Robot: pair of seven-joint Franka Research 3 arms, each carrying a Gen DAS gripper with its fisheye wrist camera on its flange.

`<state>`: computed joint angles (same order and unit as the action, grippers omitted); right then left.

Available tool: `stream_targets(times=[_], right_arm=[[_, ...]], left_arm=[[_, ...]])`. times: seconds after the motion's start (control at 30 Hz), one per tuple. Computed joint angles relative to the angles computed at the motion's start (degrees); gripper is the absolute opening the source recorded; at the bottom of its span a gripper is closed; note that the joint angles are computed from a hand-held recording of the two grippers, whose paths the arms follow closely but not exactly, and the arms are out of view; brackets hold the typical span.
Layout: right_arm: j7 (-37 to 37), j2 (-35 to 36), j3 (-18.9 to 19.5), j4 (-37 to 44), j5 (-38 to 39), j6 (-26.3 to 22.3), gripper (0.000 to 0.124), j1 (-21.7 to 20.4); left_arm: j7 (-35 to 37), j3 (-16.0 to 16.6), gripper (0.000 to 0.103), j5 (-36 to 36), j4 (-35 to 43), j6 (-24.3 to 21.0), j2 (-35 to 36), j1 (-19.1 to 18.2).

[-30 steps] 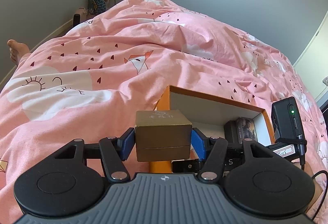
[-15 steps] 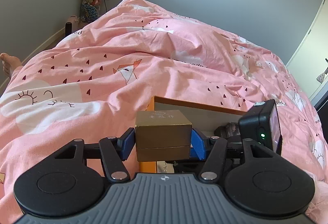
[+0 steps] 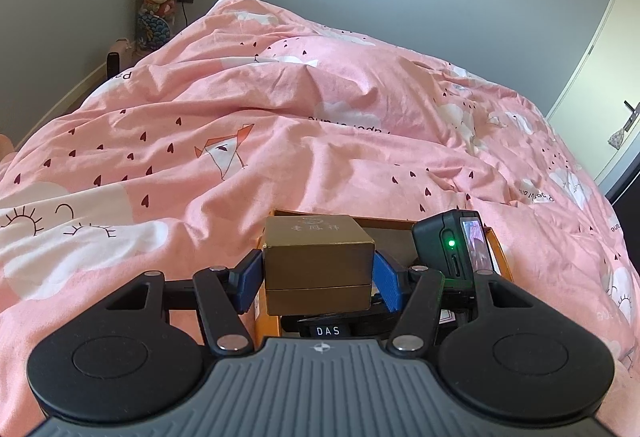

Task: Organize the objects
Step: 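Open the right gripper to release the glasses case while the left lowers the gold box inside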

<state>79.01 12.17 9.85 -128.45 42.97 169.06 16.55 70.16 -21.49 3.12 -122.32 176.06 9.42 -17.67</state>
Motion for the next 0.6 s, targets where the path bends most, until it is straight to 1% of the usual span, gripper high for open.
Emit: stream_targets(times=[0.1,0.2,0.23,0.33,0.4,0.47,0.53,0.57,0.6], right_arm=[[-1.60,-0.29,0.42,-0.26,0.48,-0.42,0.045,-0.24],[-3.71,-0.58,0.80,-0.21,2.55,-1.25,0.043,-0.84],[-3.39,-1.27,0.37,-0.96,2.10,-0.84,0.043,-0.49],[-3.52,-5.15,-0.47,-5.25,-0.25,3.43,0.043,1.00],[1.75,-7.95,-2.80,-8.83,-7.69,6.27,0.044,2.89],[13.29,-10.33,-6.45,-12.66,-22.78,9.11,0.044,4.49],[26.43,-11.80,-8.64,-15.10,-38.98,10.67,0.044,3.83],[29.49,-11.71,-8.66,-15.34,-42.61,11.08,0.044,2.77],[29.51,-12.02,-8.16,-15.87,-42.22,11.40,0.044,2.12]], left_arm=[[-0.16,0.58,0.067,1.55,1.75,-1.56,1.31,-0.80],[0.48,0.23,0.067,2.09,3.97,-3.80,2.97,-1.15],[1.07,-0.05,0.067,2.11,4.64,-4.49,3.46,-1.19],[1.18,0.19,0.067,2.62,7.56,-7.83,5.31,-2.19],[-0.35,1.27,0.067,3.68,10.57,-11.25,7.16,-3.60],[-1.28,2.25,0.067,5.41,13.95,-14.47,9.49,-5.00],[-2.45,3.37,0.067,7.59,17.62,-18.18,11.96,-6.70],[-2.91,3.90,0.067,8.86,19.42,-20.17,13.07,-7.56],[-3.54,4.55,0.067,10.37,21.48,-22.77,14.29,-8.66]])
